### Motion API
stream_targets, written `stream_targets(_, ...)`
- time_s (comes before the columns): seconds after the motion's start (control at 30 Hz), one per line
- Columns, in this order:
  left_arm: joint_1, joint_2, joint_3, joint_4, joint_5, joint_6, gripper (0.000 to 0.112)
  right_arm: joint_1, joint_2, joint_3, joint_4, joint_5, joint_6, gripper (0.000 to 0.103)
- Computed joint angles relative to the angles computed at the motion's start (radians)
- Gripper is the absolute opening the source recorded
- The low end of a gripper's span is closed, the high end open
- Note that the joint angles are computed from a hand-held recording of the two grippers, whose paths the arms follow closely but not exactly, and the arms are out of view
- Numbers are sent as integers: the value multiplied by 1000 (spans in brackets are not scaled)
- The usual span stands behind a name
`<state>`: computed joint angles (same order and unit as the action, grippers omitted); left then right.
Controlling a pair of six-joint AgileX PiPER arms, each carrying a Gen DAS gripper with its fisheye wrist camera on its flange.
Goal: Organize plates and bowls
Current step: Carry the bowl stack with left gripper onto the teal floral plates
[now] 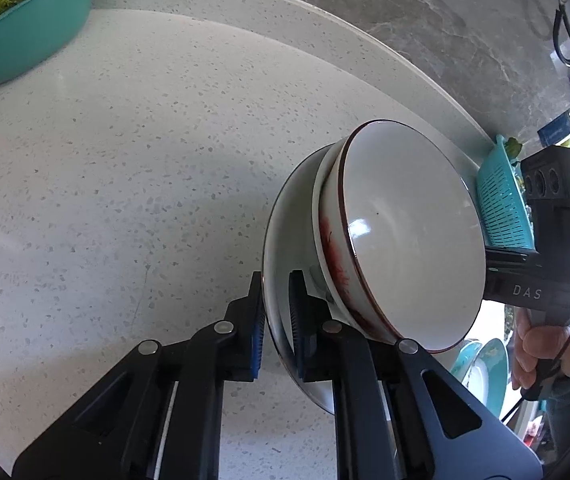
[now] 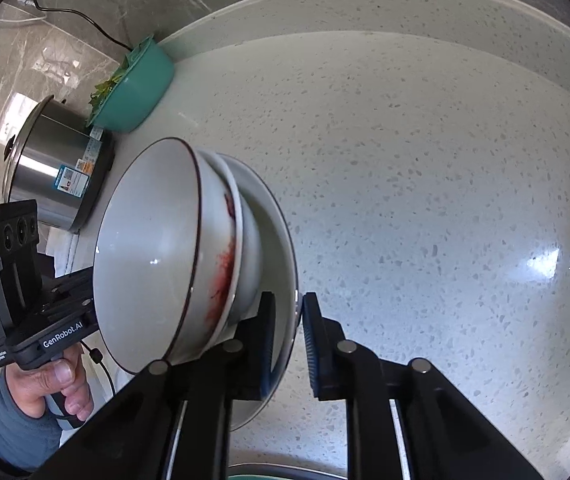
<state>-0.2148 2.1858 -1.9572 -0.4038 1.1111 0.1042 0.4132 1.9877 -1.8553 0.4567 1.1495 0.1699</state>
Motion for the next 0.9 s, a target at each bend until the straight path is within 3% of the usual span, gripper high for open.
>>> stream_targets(0.37, -28, -18, 26, 28, -25, -41, 6, 34, -24, 2, -82, -18, 63, 17)
stream_targets(0.7, -34, -112, 109, 36, -57, -29, 6, 47, -87, 43, -106, -45, 82, 17)
stream_targets(0.9, -55, -180, 89, 45, -8, -39, 6, 49, -184, 68, -137, -28, 112, 17)
